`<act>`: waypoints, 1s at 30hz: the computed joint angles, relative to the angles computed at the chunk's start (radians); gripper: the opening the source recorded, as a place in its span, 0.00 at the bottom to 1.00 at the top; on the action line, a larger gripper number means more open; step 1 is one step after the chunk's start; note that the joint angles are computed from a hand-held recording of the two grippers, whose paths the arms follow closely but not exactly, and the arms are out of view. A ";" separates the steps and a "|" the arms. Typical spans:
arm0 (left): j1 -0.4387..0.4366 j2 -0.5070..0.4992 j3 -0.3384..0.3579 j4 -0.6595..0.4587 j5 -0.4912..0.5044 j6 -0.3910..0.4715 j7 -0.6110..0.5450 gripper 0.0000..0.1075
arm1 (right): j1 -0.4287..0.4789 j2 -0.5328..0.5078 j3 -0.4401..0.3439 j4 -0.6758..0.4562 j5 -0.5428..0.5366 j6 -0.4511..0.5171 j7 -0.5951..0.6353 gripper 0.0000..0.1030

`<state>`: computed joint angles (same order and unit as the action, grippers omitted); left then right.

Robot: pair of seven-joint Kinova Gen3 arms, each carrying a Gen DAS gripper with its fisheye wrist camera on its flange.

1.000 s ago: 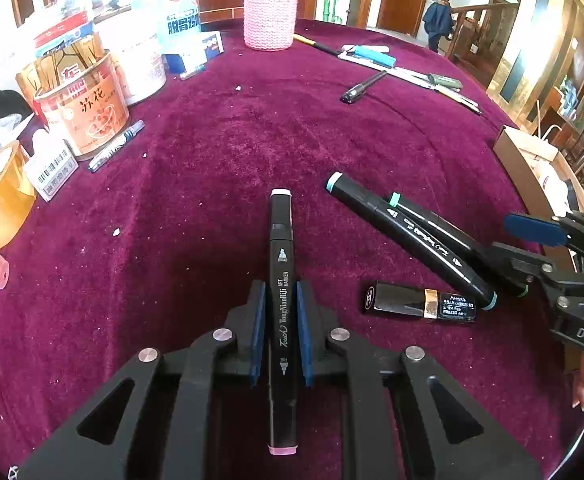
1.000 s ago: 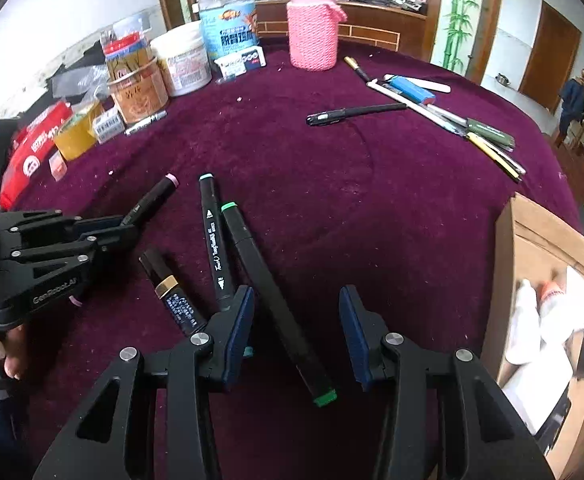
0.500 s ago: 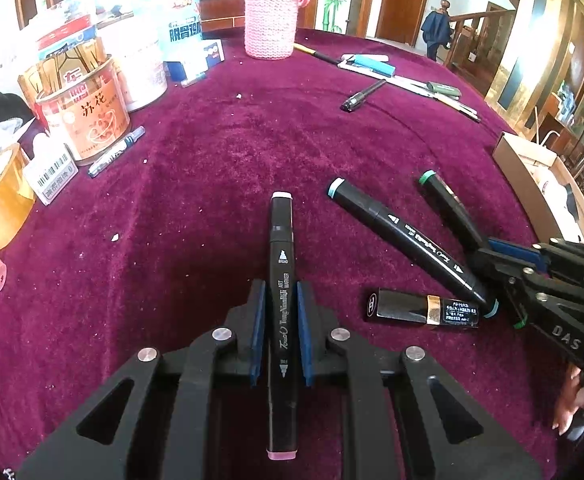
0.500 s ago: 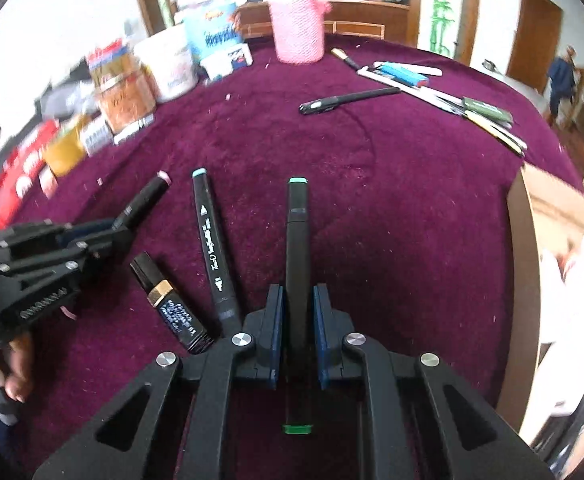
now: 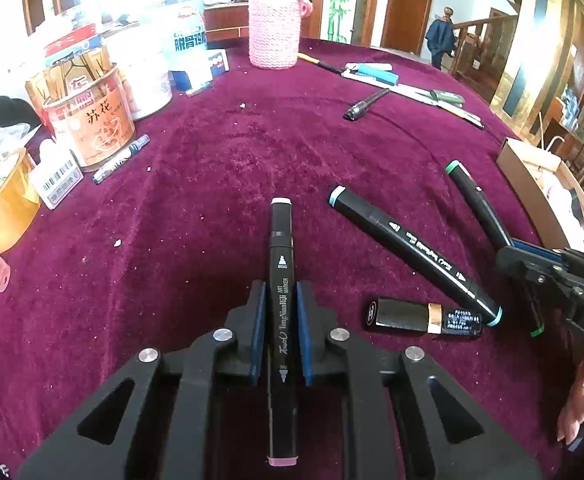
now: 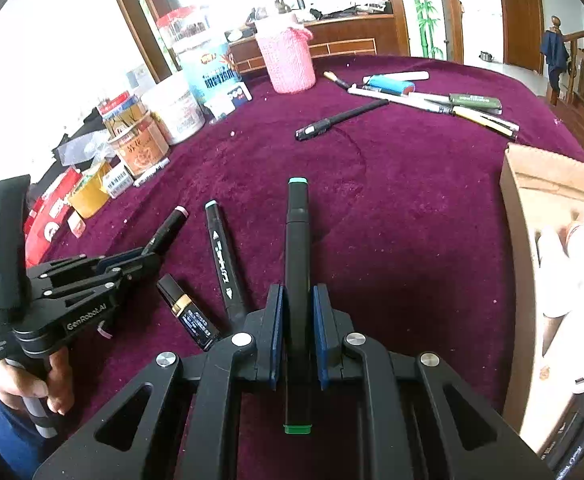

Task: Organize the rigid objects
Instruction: 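Grasp a black Touch marker with the left tool while the right tool grasps another marker, then carry both black markers over the cardboard box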

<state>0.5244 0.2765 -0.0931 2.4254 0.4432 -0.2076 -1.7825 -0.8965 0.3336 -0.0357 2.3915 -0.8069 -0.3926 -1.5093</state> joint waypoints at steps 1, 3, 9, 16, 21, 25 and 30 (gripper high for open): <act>-0.009 -0.005 0.014 0.008 -0.010 -0.019 0.011 0.11 | -0.008 -0.006 0.001 0.006 -0.007 -0.012 0.002 0.12; -0.005 -0.024 0.031 0.036 -0.006 -0.078 0.020 0.11 | -0.017 -0.019 -0.003 0.017 -0.023 -0.037 0.010 0.12; -0.081 -0.074 0.153 0.116 -0.071 -0.237 0.102 0.11 | -0.003 -0.020 -0.037 0.023 -0.027 -0.069 0.014 0.12; -0.150 -0.092 0.218 0.142 -0.189 -0.283 0.199 0.11 | 0.016 -0.019 -0.059 0.030 -0.001 -0.084 -0.007 0.12; -0.135 -0.083 0.214 0.136 -0.189 -0.278 0.204 0.11 | 0.046 -0.027 -0.082 0.044 0.055 -0.095 -0.058 0.12; -0.129 -0.071 0.209 0.127 -0.183 -0.272 0.201 0.11 | 0.070 -0.032 -0.099 0.051 0.119 -0.097 -0.111 0.12; -0.142 -0.053 0.212 0.113 -0.207 -0.254 0.214 0.11 | 0.077 -0.035 -0.099 0.058 0.156 -0.102 -0.147 0.12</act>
<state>0.3824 0.2240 0.1189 2.5380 0.2358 -0.4619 -1.5681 -0.8195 0.2984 -0.1351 2.4496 -0.6506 -0.4947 -1.6561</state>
